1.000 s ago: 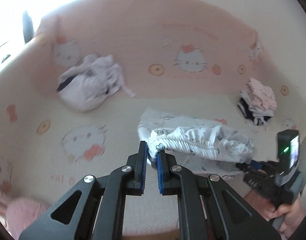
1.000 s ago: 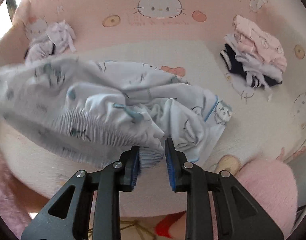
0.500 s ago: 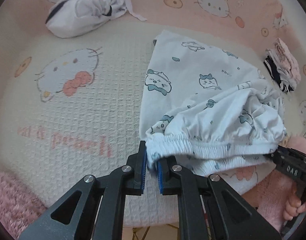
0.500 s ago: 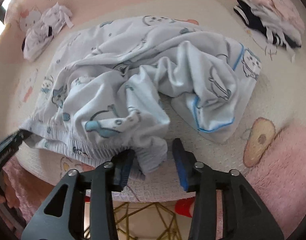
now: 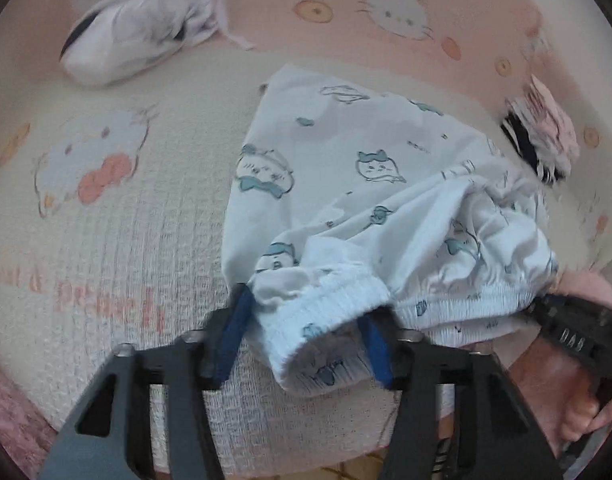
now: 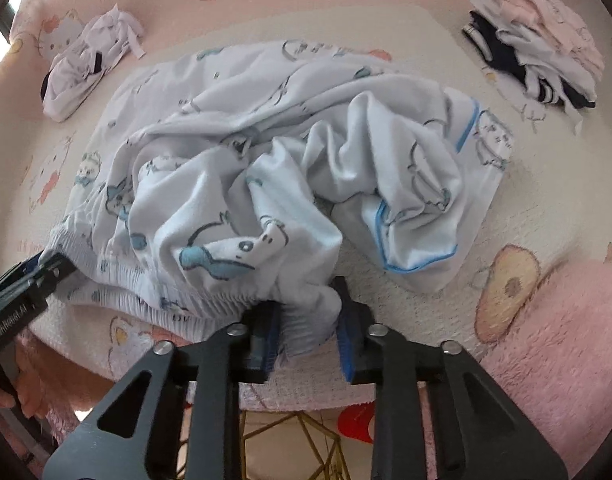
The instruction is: Fold clothes
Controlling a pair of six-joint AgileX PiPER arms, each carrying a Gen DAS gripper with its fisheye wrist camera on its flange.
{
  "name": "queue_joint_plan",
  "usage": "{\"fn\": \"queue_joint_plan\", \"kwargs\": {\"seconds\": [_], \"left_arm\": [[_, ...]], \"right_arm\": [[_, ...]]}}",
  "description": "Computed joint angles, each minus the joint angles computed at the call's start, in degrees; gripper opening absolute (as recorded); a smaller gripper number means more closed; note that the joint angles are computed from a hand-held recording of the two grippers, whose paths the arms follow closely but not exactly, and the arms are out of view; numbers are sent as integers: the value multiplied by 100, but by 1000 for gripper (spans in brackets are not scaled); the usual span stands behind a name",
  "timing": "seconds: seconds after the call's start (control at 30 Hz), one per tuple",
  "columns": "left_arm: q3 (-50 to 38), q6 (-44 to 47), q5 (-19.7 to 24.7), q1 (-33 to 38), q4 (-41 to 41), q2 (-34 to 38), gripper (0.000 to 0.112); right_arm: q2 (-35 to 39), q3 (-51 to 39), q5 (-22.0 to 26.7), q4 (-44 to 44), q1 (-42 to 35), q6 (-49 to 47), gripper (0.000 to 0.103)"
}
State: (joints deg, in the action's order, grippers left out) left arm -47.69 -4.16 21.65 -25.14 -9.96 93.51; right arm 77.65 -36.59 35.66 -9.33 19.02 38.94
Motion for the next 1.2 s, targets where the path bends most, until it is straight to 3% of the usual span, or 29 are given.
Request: {"fn": "queue_joint_plan", "kwargs": {"seconds": [0.1, 0.2, 0.47, 0.53, 0.6, 0.73, 0.8, 0.93, 1.07, 1.13, 1.2], "left_arm": [[93, 546, 57, 149, -587, -428, 7], [57, 1209, 456, 406, -1169, -1143, 7], [-765, 2540, 1987, 1118, -2200, -2695, 7], [-984, 2924, 2258, 1329, -2593, -2697, 7], [-1026, 2691, 2173, 1273, -2251, -2554, 7], [-1189, 2823, 2121, 1452, -2632, -1376, 7], [-1799, 2567, 2359, 1473, -2521, -764, 7], [-3449, 2422, 2478, 1434, -2517, -732, 7], [-5145, 1992, 2897, 1458, -2238, -630, 7], [-5052, 2136, 2808, 1513, -2358, -880, 7], [-4410, 2169, 2597, 1441, -2160, -1244, 7]], "right_arm": [[-315, -86, 308, -861, 362, 972, 19], [-604, -297, 840, -1721, 775, 1822, 19], [-1355, -1506, 1539, -2255, 1106, 1709, 19], [-1558, -1671, 1661, -2172, 1246, 1579, 19], [-1445, -1846, 1727, -1898, 1214, 1264, 19], [-752, -1722, 1270, -1153, 401, 342, 19], [-501, -2031, 1213, -988, 123, 102, 18], [-181, -3218, 1397, -1155, -141, 93, 18], [-10, -4918, 1877, -2232, 252, 585, 18], [-77, -5406, 1992, -2881, 622, 925, 18], [-171, -5399, 2140, -3341, 1009, 1090, 18]]}}
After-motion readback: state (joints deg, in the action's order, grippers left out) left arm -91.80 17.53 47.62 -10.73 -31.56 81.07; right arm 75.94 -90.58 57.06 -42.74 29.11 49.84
